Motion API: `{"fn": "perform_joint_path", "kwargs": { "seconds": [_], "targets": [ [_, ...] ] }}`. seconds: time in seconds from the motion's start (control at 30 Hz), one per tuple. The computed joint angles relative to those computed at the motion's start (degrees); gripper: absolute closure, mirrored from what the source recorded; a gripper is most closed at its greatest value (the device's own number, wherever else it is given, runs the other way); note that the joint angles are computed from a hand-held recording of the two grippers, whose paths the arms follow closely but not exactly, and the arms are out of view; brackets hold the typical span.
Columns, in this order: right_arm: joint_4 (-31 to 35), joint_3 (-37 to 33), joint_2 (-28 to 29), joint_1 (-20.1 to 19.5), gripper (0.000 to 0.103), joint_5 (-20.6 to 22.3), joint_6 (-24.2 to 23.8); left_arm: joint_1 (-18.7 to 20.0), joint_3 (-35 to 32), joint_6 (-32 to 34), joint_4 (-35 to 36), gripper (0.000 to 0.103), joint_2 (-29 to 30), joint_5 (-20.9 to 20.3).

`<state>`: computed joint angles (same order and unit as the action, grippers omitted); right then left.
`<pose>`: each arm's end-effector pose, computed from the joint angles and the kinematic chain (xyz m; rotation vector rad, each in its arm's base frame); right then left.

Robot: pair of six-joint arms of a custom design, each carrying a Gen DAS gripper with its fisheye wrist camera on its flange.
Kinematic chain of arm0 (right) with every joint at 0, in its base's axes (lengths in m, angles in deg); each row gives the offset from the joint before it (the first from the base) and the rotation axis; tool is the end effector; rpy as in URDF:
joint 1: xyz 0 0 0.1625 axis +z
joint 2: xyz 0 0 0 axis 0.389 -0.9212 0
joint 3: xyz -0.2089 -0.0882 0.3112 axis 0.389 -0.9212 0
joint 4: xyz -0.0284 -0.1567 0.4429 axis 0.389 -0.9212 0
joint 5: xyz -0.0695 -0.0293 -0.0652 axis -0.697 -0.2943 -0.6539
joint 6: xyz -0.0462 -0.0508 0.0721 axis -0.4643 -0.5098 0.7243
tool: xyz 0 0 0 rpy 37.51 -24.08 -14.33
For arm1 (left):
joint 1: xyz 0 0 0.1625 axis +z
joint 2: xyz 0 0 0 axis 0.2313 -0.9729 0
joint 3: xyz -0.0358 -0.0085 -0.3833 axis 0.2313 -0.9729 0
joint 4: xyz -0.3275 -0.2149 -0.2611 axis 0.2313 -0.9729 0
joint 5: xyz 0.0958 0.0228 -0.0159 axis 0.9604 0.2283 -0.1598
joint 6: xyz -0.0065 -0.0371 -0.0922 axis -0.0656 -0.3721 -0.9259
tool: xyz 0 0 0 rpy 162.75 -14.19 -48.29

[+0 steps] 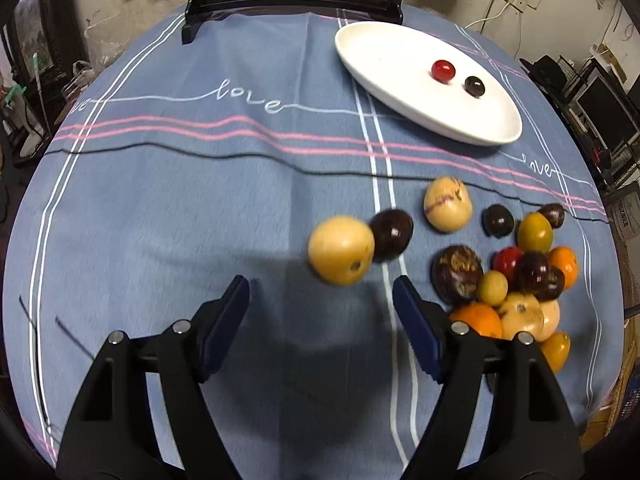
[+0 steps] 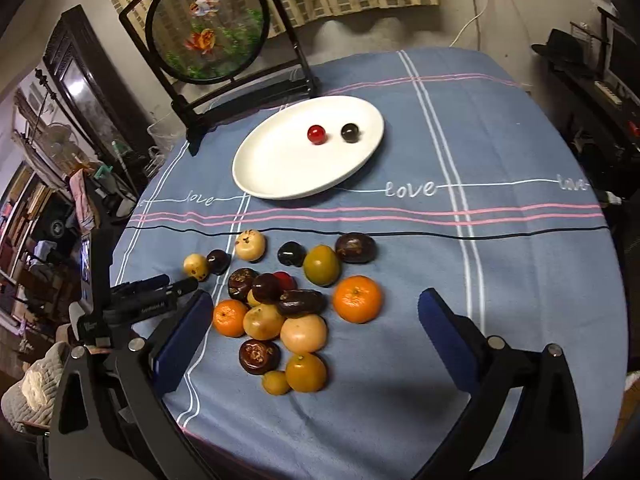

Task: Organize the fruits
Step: 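Grasp the yellow pear with the left tool and lift it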

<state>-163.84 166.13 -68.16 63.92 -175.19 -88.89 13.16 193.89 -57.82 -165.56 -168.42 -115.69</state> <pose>0.0927 -0.3593 0.2950 0.6753 -2.6824 0.4890 -0.1872 -0.3197 0.0387 -0.1268 2.3368 -0.7108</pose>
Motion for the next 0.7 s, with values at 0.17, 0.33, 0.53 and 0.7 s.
{"fn": "perform_joint_path", "kwargs": {
  "seconds": [0.17,0.33,0.53,0.7],
  "targets": [
    [-0.5,0.9,-2.2,-0.3,0.001,-1.0,0.1,1.1,0.1,3.3,-3.1,0.029,0.8,1.4],
    [-0.6,1.2,-2.5,-0.4,0.001,-2.1,0.7,2.8,0.0,5.7,-4.5,0.035,1.1,1.2],
    [-0.4,1.0,-1.9,-0.2,0.001,-2.8,1.2,3.9,-0.3,3.9,-2.2,0.037,0.5,1.6],
    [-0.1,0.3,-0.4,-0.3,0.001,-3.1,1.6,4.9,0.7,5.5,-5.8,0.044,-0.8,0.6]
  ]
}}
